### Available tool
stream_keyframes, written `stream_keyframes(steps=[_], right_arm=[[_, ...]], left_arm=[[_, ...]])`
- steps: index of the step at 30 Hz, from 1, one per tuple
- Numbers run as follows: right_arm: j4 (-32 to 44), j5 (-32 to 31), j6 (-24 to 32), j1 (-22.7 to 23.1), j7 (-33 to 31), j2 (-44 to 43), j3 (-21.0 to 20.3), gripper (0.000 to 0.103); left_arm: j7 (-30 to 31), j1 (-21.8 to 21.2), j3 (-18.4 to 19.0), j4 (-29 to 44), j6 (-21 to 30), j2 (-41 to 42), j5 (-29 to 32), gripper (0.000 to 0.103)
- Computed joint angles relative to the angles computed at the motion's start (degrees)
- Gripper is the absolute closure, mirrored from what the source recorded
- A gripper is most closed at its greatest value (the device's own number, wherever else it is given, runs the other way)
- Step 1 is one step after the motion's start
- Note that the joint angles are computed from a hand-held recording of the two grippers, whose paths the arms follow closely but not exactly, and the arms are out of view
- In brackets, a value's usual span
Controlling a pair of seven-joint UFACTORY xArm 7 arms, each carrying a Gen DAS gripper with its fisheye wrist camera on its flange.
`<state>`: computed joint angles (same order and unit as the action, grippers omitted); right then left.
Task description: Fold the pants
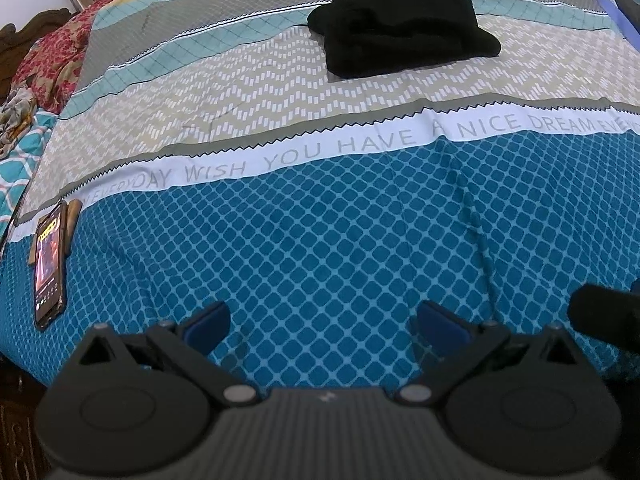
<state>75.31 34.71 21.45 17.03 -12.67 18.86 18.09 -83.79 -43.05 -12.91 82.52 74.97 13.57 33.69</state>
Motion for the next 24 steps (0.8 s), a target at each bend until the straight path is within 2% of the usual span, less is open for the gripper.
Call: stream_keyframes(steps=[24], right_arm=[[0.18, -0.38, -0.05, 0.02, -0.04, 0.17, 0.09, 0.0]], left_arm=[[0.32, -0.09, -0.09, 0.42, 0.22, -0.07, -0.44, 0.0]])
